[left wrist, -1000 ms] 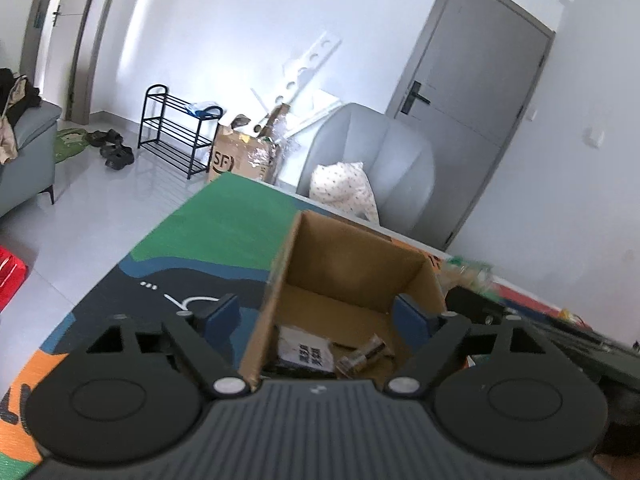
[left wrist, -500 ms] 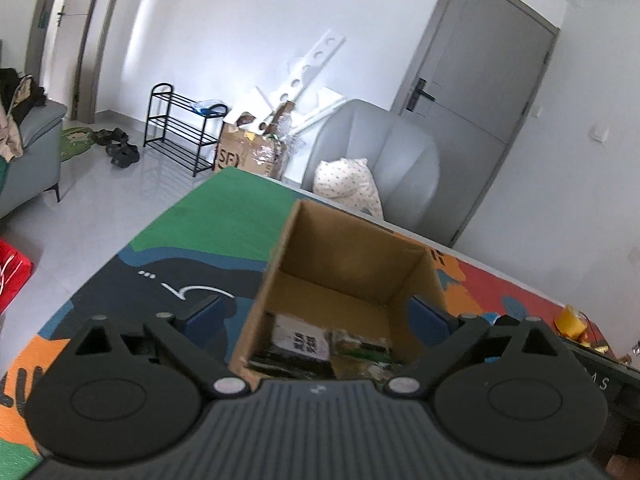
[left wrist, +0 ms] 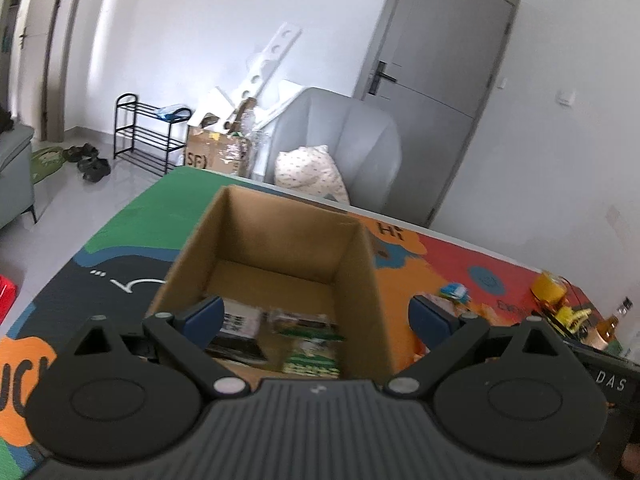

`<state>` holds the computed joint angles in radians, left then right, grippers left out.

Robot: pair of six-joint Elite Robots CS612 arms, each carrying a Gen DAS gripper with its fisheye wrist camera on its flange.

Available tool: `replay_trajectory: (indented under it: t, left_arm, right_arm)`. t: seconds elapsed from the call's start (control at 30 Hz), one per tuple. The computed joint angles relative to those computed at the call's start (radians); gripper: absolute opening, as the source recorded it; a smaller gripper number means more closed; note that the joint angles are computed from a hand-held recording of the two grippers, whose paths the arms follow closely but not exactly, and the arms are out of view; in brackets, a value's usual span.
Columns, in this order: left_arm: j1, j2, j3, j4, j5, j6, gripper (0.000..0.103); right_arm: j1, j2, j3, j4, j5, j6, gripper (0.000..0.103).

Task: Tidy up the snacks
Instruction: 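Withdraw both open grippers from the box back toward the snacks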

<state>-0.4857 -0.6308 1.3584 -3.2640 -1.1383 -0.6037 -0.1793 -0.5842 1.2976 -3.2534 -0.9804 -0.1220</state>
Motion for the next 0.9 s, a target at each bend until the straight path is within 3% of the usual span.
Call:
replay_trajectory:
  t: [0.4, 0.9]
  left_arm:
    - [-0.026, 0.019, -0.045, 0.014, -0.06, 0.054, 0.098]
    - [-0.048, 0.06, -0.127, 0.078, -0.13, 0.089, 0.098]
  right_arm:
    - [-0.043, -0.009, 0.027, -0.039, -0.044, 0.044, 0.102]
    - [-0.089, 0.019, 0.012, -0.091, -0.104, 0.144, 0.103]
